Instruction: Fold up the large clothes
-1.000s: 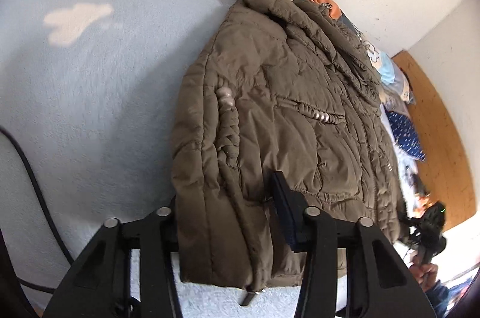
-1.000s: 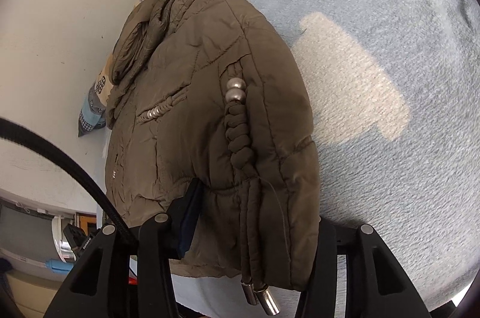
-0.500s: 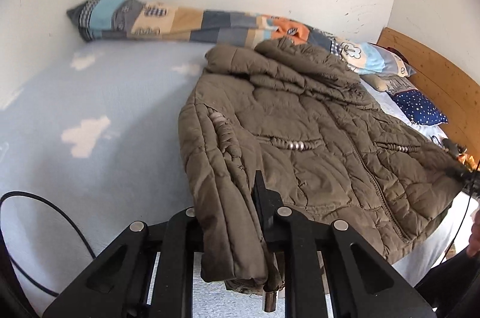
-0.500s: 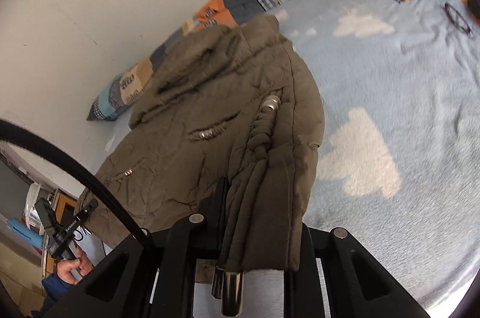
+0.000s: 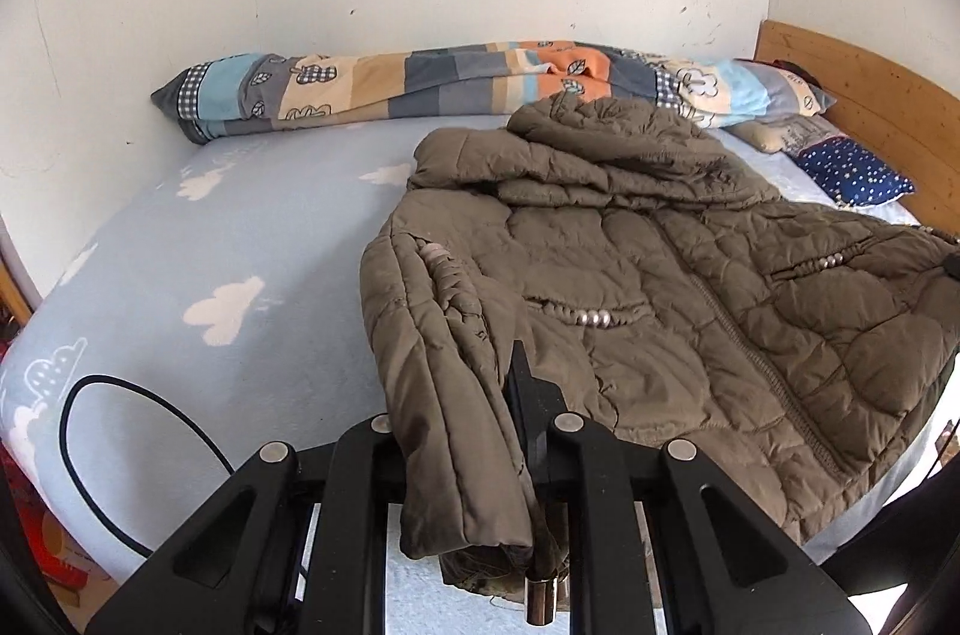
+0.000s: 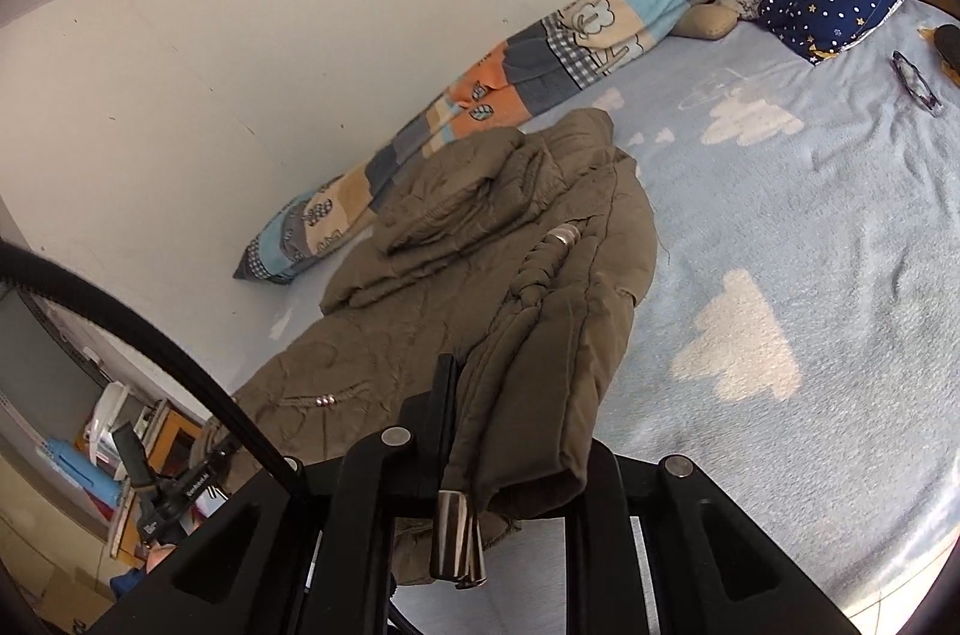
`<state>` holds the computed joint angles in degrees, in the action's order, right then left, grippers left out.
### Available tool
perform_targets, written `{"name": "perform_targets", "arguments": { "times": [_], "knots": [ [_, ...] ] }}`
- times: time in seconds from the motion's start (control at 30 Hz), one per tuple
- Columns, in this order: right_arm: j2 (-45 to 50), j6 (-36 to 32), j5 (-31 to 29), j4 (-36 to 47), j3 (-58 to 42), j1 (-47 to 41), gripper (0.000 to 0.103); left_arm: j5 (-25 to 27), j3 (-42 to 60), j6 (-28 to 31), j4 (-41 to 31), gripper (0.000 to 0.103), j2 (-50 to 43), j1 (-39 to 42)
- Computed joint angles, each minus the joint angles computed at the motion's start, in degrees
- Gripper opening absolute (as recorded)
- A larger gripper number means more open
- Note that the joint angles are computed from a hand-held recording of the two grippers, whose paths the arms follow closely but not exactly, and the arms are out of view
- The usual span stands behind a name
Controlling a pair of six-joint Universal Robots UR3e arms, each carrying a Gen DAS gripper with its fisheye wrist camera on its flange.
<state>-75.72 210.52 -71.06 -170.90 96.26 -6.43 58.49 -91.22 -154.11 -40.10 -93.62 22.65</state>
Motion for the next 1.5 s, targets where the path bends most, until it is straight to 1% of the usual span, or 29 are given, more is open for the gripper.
{"name": "perform_targets", "arguments": {
  "times": [0.07,0.2,0.47,0.53,0.63,0.67,0.77,0.83,0.87,0.97,1.1,1.17,1.37,1.5],
  "knots": [
    [-1.74,0.15,0.84,-0.72,1.31,-0.31,0.015,-1.36,1.02,0.1,-1.67,0.017,0.54,0.7],
    [-5.22,-0.8,0.68,-0.99,3.08,-0.19,0.015,-4.51,3.65,1.08,-5.55,0.017,1.33,2.55],
    [-12.61,-1.92,1.38,0.28,6.41,-0.75,0.014,-9.07,7.04,3.09,-12.08,0.017,2.59,5.84],
    [-13.8,-2.05,1.5,1.0,6.41,-0.98,0.014,-9.22,8.91,3.26,-13.33,0.017,1.27,6.09],
    [-13.47,-2.95,0.72,4.03,4.61,-0.93,0.014,-8.36,9.82,2.6,-12.83,0.017,-0.32,5.64],
    [-12.95,-2.58,0.66,4.33,4.25,-1.08,0.014,-8.11,9.99,2.46,-12.9,0.017,-0.62,5.42],
    [-11.49,-0.21,3.17,5.47,4.29,-2.58,0.014,-6.79,10.12,2.96,-13.34,0.017,-1.14,4.67],
    [-11.04,0.65,3.26,5.73,5.12,-2.75,0.015,-6.43,10.55,3.1,-14.04,0.017,-1.57,4.43],
    [-10.79,0.7,2.92,6.39,5.08,-2.57,0.016,-6.54,11.14,3.16,-14.52,0.017,-2.04,4.43],
    [-9.99,1.32,2.05,8.18,4.68,-2.13,0.017,-6.43,11.27,3.48,-15.59,0.017,-1.98,4.41],
    [-9.97,0.35,-0.78,8.58,4.52,-0.83,0.013,-7.16,13.4,3.39,-18.87,0.017,-2.85,4.84],
    [-10.16,-0.13,-2.74,8.96,3.74,0.22,0.012,-7.92,15.61,3.33,-21.13,0.017,-3.9,5.17],
    [-8.96,-1.0,-2.47,9.57,-0.52,-0.32,0.012,-10.75,26.87,3.49,-30.61,0.017,-9.11,6.04],
    [-6.28,-2.48,-2.11,11.86,-7.15,-0.84,0.012,-12.11,39.34,3.06,-38.29,0.017,-15.14,5.56]
  ]
}}
